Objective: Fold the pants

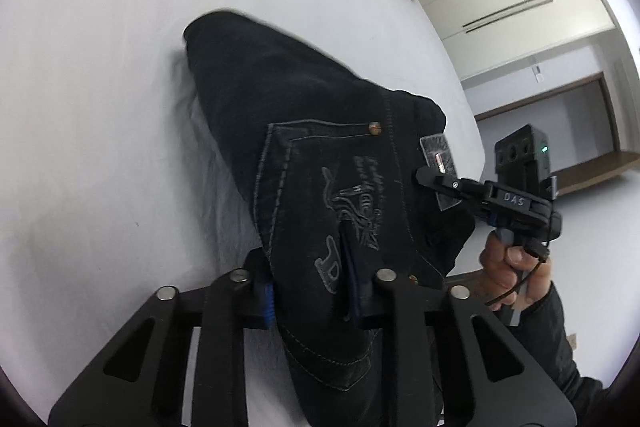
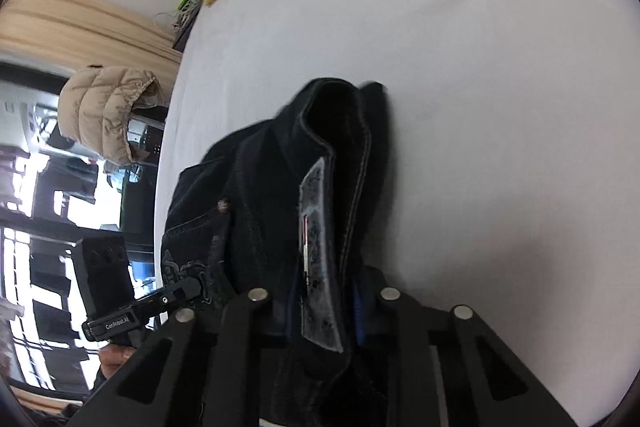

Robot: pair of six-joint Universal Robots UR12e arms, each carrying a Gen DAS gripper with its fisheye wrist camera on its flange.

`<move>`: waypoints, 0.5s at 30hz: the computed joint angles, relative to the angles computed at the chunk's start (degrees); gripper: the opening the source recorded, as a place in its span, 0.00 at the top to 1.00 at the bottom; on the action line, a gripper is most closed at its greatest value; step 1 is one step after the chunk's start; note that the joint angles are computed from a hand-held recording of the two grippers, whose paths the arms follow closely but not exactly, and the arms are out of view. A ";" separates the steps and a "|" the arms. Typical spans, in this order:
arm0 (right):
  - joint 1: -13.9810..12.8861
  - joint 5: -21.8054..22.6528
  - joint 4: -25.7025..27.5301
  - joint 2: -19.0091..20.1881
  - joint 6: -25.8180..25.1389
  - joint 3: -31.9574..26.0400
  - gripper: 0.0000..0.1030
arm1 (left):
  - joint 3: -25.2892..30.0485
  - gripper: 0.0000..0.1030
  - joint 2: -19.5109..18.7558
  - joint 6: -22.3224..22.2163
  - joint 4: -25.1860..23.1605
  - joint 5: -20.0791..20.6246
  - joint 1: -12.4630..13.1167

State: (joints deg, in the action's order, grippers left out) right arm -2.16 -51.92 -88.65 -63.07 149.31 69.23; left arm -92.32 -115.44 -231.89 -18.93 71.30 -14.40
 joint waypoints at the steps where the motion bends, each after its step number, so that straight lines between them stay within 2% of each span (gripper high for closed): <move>1: 0.28 0.22 -0.61 -0.38 0.16 -0.04 0.79 | 0.19 0.80 0.20 0.50 0.11 0.16 0.10; 4: 0.67 1.86 -1.14 -0.21 -0.17 -1.72 0.83 | 1.41 0.80 0.96 3.20 -1.27 1.43 0.91; 7: 1.82 3.94 -1.00 1.15 0.37 -4.59 0.83 | 2.90 0.80 1.70 6.52 -2.95 3.23 2.86; 12: 5.18 7.98 -1.97 6.48 4.46 -12.98 0.83 | 6.17 0.80 1.99 12.58 -7.33 8.21 6.16; 15: 7.51 9.24 -2.23 10.73 7.07 -19.27 0.83 | 7.04 0.80 1.49 13.76 -9.52 8.46 8.74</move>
